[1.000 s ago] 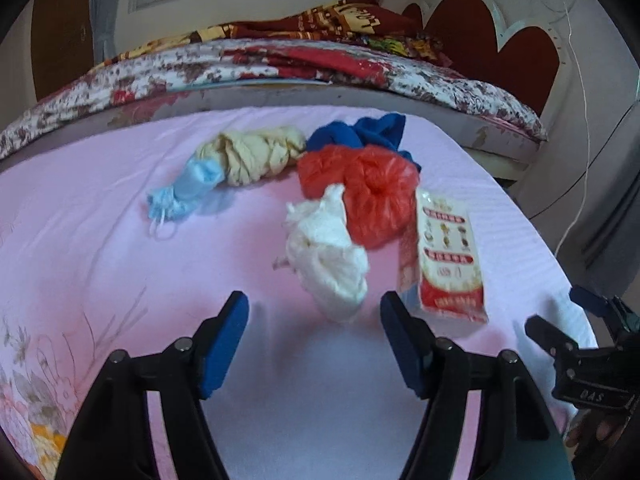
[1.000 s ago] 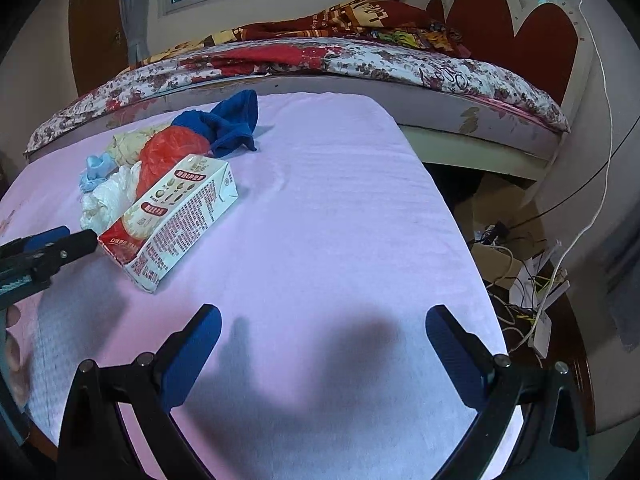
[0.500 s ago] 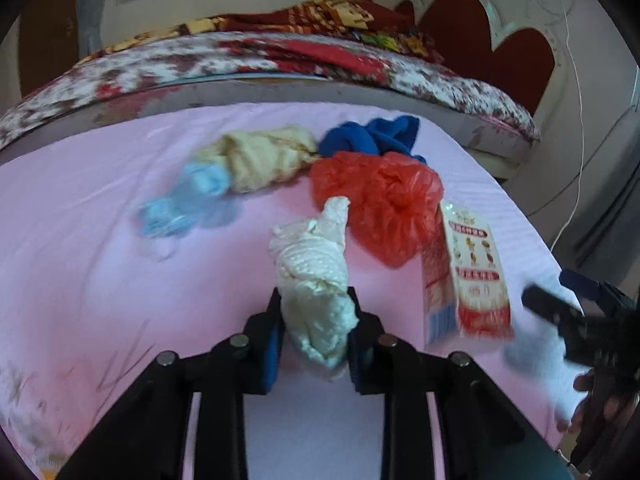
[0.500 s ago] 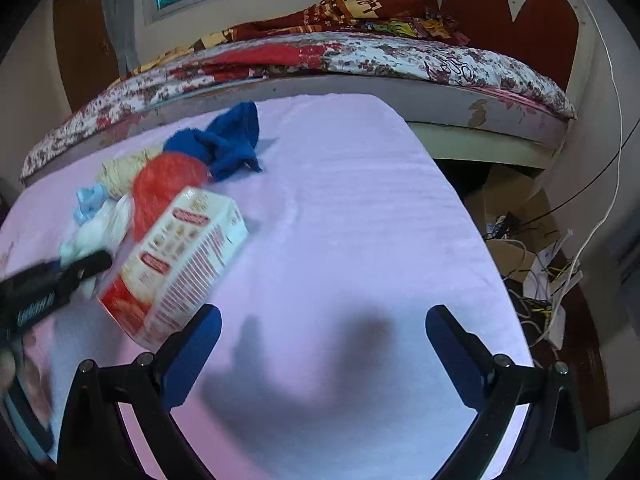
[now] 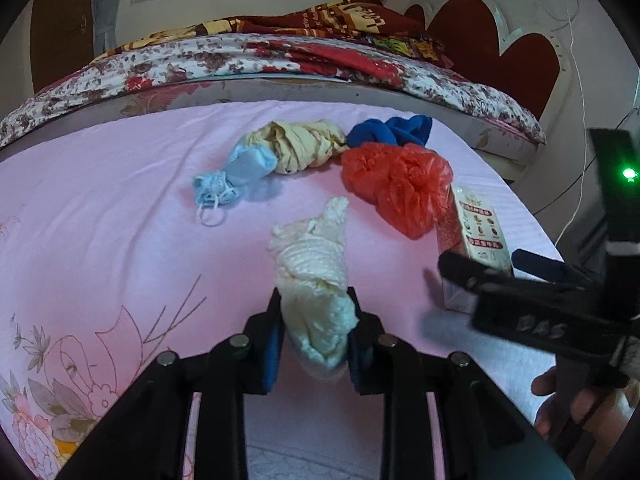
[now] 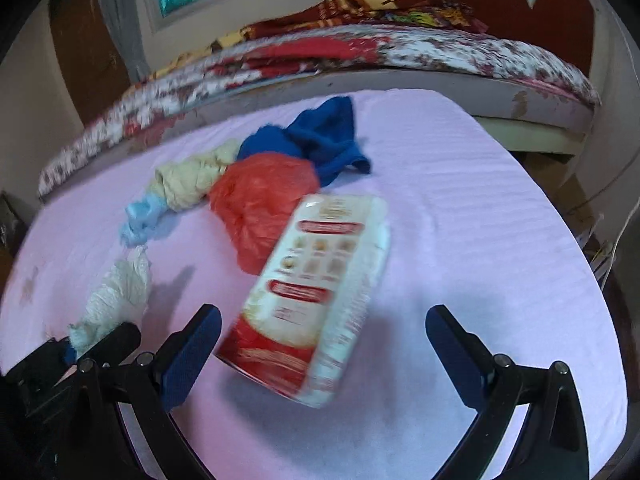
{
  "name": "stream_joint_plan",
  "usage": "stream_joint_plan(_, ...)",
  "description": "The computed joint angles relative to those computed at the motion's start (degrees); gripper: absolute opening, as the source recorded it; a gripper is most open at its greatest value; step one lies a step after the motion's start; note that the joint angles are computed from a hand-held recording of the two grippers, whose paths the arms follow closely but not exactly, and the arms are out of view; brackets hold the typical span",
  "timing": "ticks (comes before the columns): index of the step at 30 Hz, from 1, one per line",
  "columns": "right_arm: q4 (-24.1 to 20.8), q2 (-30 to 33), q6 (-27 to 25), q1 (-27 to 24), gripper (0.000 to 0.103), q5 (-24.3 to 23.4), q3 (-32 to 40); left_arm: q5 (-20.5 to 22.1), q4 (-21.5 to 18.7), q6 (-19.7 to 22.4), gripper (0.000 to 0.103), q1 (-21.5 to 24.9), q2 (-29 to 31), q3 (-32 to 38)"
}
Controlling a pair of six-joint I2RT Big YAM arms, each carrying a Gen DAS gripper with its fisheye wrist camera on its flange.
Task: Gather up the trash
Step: 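Grasp the white crumpled cloth with the left tool while the right tool grasps the milk carton, then carry the white cloth and milk carton over the bin and open both tools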
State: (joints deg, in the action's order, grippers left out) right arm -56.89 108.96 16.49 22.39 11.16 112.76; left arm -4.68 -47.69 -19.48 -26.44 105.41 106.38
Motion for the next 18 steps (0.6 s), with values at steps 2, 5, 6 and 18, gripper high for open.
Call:
stream_joint_plan(2, -0.52, 0.03, -1.55, 0.02, 0.103, 2.2, -0.19, 0.0, 0.11, 0.25, 0.028, -0.09, -0.02, -0.13)
stream_joint_plan(5, 3.34, -3.18, -0.12, -1.79, 0.103, 1.54, -4.92, 0.09, -0.11, 0.58, 0.028, -0.22, 0.77, 0.95)
stream_joint_plan(6, 3.3, -3.3, 0.39, -2.45, 0.103, 0.42, -5.08, 0.16, -0.31, 0.54, 0.028, -0.26, 1.18, 1.54)
stream_joint_plan(18, 4.66, -4.64, -4.86, -3.77, 0.053, -2.14, -7.05, 1.19, -1.17, 1.52, 0.027, -0.62, 2.1, 2.86)
